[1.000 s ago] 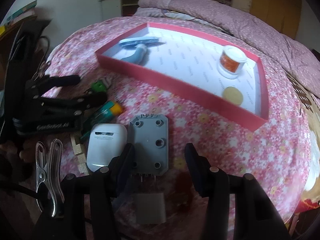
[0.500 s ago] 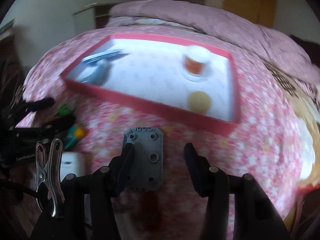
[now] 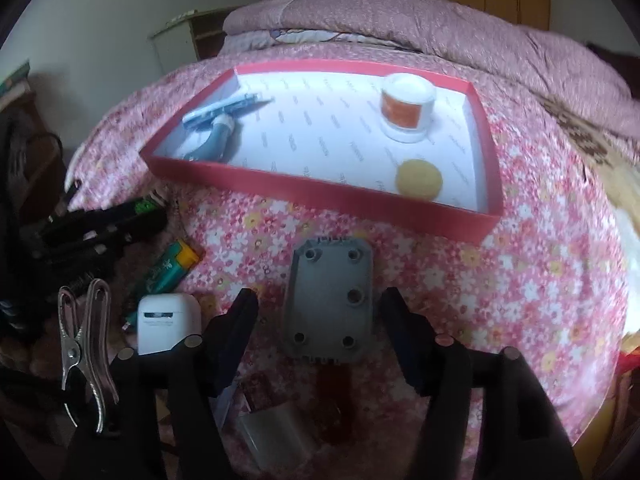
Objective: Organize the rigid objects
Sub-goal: 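Lift green figurine with left tool while right tool lifts grey perforated plate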
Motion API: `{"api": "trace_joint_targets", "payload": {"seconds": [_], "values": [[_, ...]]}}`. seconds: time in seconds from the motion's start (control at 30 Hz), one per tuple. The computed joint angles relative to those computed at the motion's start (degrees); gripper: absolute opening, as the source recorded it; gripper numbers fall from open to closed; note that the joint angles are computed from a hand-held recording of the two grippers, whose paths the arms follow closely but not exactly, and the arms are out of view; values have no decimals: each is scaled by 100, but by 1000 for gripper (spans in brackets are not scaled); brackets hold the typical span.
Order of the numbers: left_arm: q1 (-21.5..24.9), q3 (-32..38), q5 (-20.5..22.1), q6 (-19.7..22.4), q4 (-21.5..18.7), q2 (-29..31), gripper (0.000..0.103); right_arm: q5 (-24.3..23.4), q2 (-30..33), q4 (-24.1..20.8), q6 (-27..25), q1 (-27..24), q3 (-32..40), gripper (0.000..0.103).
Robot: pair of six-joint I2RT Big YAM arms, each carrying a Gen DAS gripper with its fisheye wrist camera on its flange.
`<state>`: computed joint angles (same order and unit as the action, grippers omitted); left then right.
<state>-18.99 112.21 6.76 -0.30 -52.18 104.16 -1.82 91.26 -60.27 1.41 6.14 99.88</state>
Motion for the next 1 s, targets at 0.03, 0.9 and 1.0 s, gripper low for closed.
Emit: {"api": "trace_joint_targets", "payload": {"seconds": [0.03, 0.9, 1.0], "values": [[18, 9, 50, -29, -15, 0, 32, 133, -9, 28, -75, 48, -28, 68], [-28, 1631, -7, 68, -98, 551, 31, 3, -399, 638, 128, 76, -507, 45], [-59, 2260, -18, 53, -357, 929, 31, -158, -422, 696, 268, 16, -489, 45]]}}
